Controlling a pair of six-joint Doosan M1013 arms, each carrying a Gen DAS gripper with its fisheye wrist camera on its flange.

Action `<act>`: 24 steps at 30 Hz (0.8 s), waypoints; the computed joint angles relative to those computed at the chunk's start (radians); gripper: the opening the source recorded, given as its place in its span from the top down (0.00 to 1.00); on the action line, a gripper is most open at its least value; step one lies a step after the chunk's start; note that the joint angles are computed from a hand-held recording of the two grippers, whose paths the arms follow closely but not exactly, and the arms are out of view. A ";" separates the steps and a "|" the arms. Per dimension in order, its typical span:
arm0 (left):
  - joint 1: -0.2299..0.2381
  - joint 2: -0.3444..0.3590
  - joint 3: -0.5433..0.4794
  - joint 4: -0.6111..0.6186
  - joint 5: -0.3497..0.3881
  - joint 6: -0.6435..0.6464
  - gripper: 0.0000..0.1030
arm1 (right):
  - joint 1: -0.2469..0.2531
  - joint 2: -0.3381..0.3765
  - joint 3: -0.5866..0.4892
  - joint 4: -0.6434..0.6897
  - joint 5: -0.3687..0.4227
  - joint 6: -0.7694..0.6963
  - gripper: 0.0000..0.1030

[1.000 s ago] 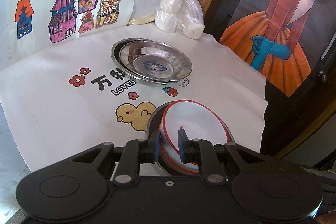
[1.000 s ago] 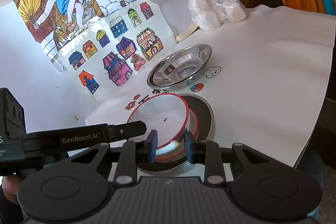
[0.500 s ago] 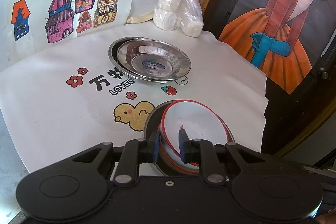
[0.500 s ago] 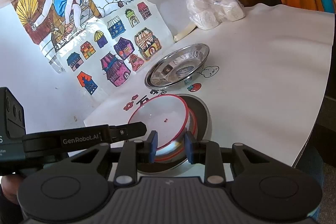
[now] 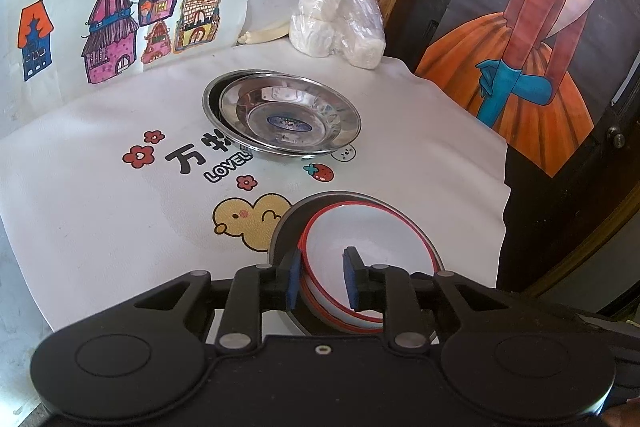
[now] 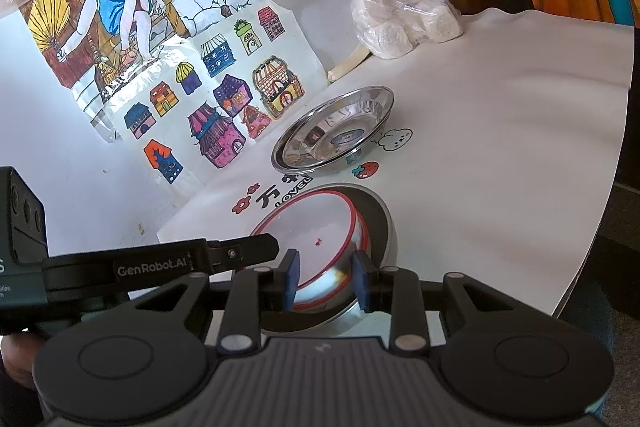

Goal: Organize plates and bowls
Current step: 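Lower the red-rimmed white bowl into the steel bowl with both tools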

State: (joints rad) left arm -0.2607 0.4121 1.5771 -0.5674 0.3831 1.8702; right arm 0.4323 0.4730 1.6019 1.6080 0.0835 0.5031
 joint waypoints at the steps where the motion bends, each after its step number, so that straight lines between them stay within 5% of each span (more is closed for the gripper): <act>1: 0.000 0.000 0.000 0.000 0.000 0.000 0.77 | 0.000 0.000 0.000 0.000 0.000 0.000 0.68; 8: 0.002 0.000 -0.002 -0.016 0.004 0.001 0.76 | 0.001 0.000 0.000 0.060 0.000 -0.058 0.68; 15: 0.006 -0.008 0.007 -0.110 -0.013 0.088 0.74 | 0.003 -0.006 0.012 0.464 -0.005 -0.470 0.68; 24: 0.007 -0.011 0.008 -0.127 -0.029 0.091 0.64 | 0.002 -0.006 0.017 0.643 0.010 -0.651 0.66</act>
